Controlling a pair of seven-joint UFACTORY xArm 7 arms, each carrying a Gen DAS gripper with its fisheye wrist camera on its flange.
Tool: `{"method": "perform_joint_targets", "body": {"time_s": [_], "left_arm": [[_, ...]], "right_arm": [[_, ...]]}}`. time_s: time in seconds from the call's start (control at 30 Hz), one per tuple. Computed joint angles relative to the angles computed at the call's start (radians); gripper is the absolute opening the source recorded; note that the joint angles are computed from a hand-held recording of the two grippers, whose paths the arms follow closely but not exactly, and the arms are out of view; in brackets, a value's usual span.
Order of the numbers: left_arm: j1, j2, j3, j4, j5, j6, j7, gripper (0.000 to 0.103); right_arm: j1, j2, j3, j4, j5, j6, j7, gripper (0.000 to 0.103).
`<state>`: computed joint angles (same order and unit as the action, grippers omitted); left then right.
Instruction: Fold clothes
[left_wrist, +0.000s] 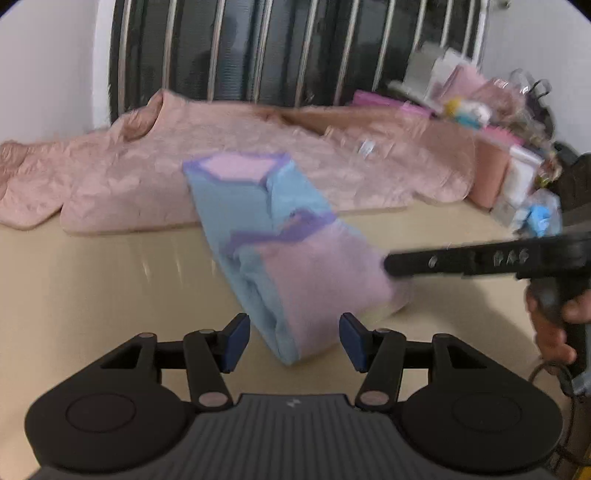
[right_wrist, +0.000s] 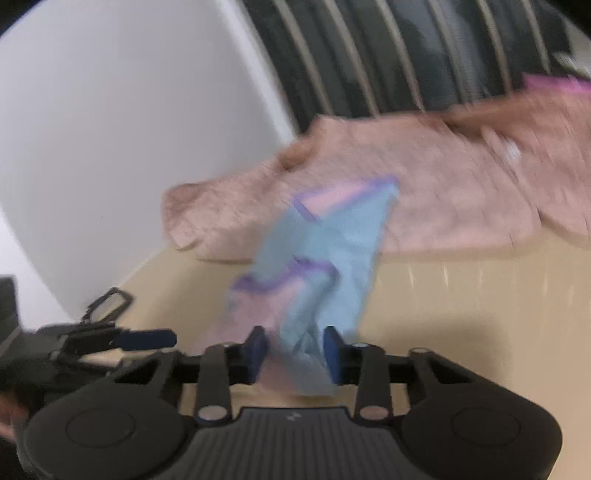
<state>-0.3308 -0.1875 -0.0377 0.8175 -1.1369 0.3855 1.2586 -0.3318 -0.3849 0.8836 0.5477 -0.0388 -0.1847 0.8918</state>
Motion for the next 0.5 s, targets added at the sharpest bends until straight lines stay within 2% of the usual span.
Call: {"method": "perform_joint_targets", "body": {"time_s": [0.03,0.1,0.13,0.2,0.23,0.3,0.37,0.5], "left_arm": [[-0.002,0.018,-0.013,0.005,0.015,-0.031,-0.020,0.044],[-0.005,0.034,-0.013,0.016,0.015,-0.022,-0.011,0.030],[-0.005,0.033,-0.008,0.018,-0.001,-0.004,0.009,0.021],[0.009,0.029,-0.003,0.022,0.023,0.037,-0.006,0.014],[0.016,0.028,-0.001,0.024,0.034,0.058,-0.014,0.011],[0.028,0.000,0.007,0.002,0.050,0.091,0.001,0.010],[0.039,-0.045,0.026,-0.034,0.070,0.146,0.025,0.009],[0.063,-0.176,0.079,-0.135,0.135,0.259,0.052,0.011]], "right_arm": [[-0.026,0.002,0.029,-0.017,0.013,-0.048,0.017,0.018],[-0.078,0.014,0.096,-0.015,0.043,-0.074,0.003,0.016],[-0.130,0.002,0.159,-0.006,0.060,-0.061,-0.004,0.010],[-0.245,-0.058,0.287,0.016,0.070,0.000,0.033,0.006],[-0.268,-0.086,0.319,0.022,0.073,0.023,0.066,0.005],[-0.238,-0.138,0.322,0.023,0.081,0.074,0.125,0.004],[-0.173,-0.180,0.296,0.014,0.083,0.122,0.170,0.004],[0.048,-0.262,0.189,-0.050,0.088,0.168,0.236,0.005]]}}
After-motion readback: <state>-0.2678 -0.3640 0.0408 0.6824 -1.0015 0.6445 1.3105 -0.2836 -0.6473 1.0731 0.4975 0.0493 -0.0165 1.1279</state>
